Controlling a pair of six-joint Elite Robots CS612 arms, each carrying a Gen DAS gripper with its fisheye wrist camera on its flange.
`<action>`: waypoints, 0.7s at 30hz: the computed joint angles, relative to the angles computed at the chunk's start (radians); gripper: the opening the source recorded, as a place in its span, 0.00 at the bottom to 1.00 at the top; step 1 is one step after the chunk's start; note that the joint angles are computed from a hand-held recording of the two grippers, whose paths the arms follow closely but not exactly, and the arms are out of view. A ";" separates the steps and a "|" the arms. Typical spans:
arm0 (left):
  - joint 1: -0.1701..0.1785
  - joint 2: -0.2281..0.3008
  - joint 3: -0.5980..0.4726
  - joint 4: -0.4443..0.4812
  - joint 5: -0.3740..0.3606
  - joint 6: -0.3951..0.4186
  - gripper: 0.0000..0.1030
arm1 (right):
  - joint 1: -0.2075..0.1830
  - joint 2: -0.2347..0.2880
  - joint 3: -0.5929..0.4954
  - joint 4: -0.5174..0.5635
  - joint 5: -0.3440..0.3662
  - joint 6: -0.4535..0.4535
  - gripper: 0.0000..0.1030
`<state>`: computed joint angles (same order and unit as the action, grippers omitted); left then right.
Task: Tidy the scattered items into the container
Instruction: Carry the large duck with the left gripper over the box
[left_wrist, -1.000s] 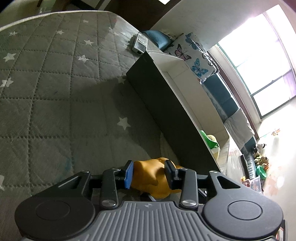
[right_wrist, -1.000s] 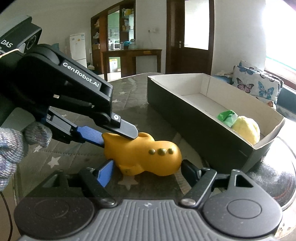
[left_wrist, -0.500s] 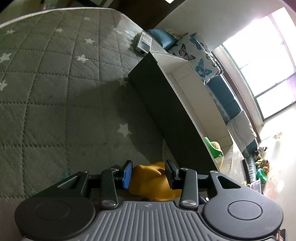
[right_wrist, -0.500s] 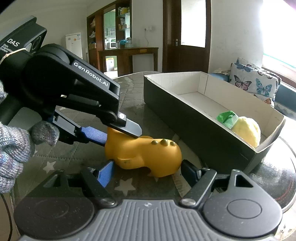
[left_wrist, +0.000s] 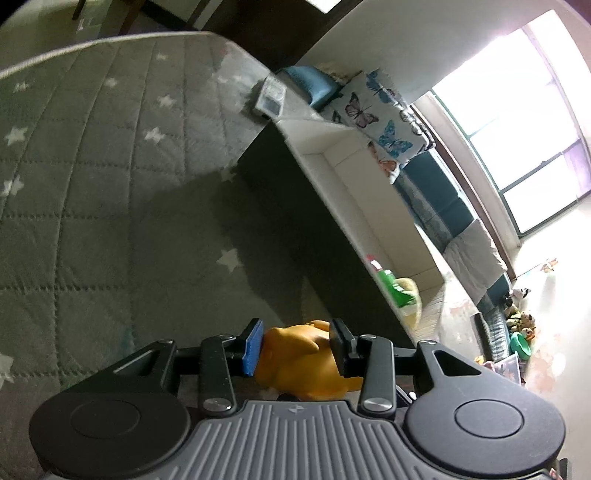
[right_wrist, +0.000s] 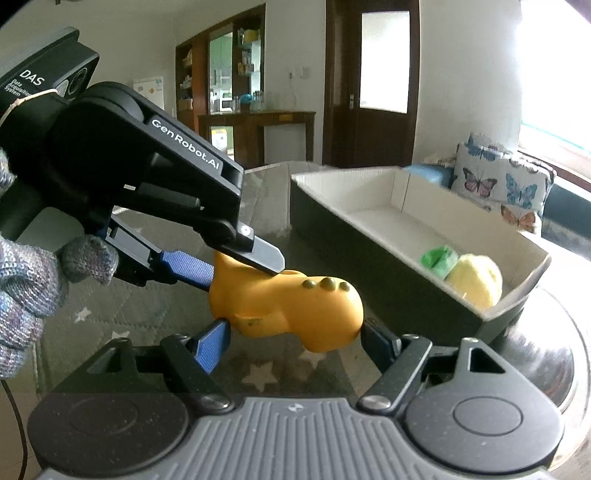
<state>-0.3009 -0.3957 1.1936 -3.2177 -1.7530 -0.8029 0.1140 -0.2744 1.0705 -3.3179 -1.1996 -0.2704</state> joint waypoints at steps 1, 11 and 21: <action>0.000 -0.003 0.000 -0.007 0.000 0.005 0.40 | 0.000 -0.002 0.001 -0.012 -0.002 0.000 0.77; -0.007 0.008 -0.100 0.006 0.006 0.077 0.40 | -0.006 0.019 -0.092 -0.057 -0.036 0.021 0.77; -0.002 0.113 -0.340 0.148 -0.029 0.134 0.40 | -0.013 0.118 -0.329 0.079 -0.079 0.050 0.77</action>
